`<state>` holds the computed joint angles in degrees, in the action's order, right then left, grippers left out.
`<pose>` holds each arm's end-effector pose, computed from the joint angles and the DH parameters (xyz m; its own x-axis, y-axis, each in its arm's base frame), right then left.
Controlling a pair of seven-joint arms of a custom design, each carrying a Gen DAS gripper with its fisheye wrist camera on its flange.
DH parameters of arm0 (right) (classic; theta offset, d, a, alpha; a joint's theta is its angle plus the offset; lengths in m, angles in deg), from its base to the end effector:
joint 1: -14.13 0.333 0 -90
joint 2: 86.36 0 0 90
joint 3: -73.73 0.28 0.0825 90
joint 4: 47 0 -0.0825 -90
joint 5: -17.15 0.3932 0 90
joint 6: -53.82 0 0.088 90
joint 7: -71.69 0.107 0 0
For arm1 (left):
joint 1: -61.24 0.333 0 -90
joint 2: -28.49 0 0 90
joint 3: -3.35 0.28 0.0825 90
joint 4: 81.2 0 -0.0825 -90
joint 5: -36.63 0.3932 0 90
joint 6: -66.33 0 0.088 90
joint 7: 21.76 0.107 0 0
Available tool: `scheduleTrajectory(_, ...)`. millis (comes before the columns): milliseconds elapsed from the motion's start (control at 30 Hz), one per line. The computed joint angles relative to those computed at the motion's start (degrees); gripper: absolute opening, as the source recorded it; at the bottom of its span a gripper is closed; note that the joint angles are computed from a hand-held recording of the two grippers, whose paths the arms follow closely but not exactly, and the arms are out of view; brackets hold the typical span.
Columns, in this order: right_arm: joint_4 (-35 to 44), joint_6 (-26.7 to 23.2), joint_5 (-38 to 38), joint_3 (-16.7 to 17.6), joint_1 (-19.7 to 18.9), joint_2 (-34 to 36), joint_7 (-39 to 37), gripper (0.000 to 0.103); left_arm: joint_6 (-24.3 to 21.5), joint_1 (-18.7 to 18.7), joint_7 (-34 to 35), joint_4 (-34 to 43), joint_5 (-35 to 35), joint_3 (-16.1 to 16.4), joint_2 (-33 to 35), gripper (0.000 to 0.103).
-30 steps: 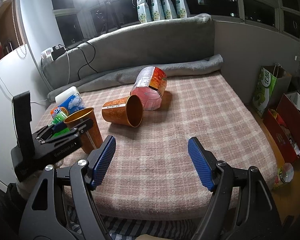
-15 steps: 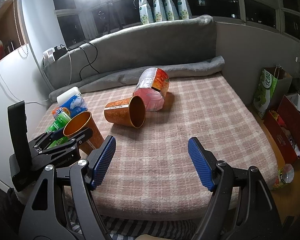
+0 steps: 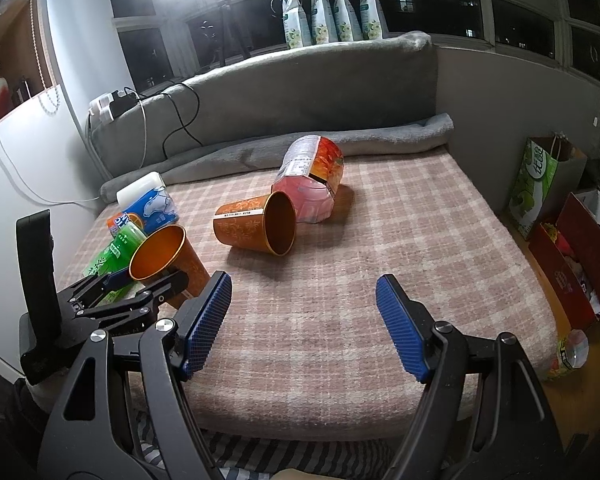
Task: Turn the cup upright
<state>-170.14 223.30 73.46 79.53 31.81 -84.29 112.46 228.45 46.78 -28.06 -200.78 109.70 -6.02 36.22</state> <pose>0.5560 0.1804 0.4109 0.4256 -0.8848 -0.1898 -0.6574 -0.1581 -0.7368 0.5240 -0.2830 0.3625 0.0826 -0.9870 0.1376 -0.6483 -0.1581 -0.7448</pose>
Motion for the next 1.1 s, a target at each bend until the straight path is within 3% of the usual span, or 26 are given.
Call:
scheduleTrajectory(400,1.44,-0.44,1.36,0.5,0.15,1.07,-1.9,0.077,1.45,0.64,0.54,-1.99,-1.13,-0.17,-1.7,0.077)
scheduleTrajectory(733,2.91,0.6,2.59,1.2,0.4,2.46,-3.65,0.078,2.19,2.07,-3.88,-6.61,1.82,-1.2,-6.91,0.078)
scheduleTrajectory(867,3.17,2.1,4.72,1.9,0.53,2.68,-6.09,0.089,2.32,2.86,-5.33,-8.22,3.21,-1.97,-8.89,0.078)
scheduleTrajectory(1100,3.94,4.83,9.55,2.84,0.95,2.91,-11.3,0.089,2.57,4.05,-8.27,-11.08,5.5,-3.31,-12.99,0.078)
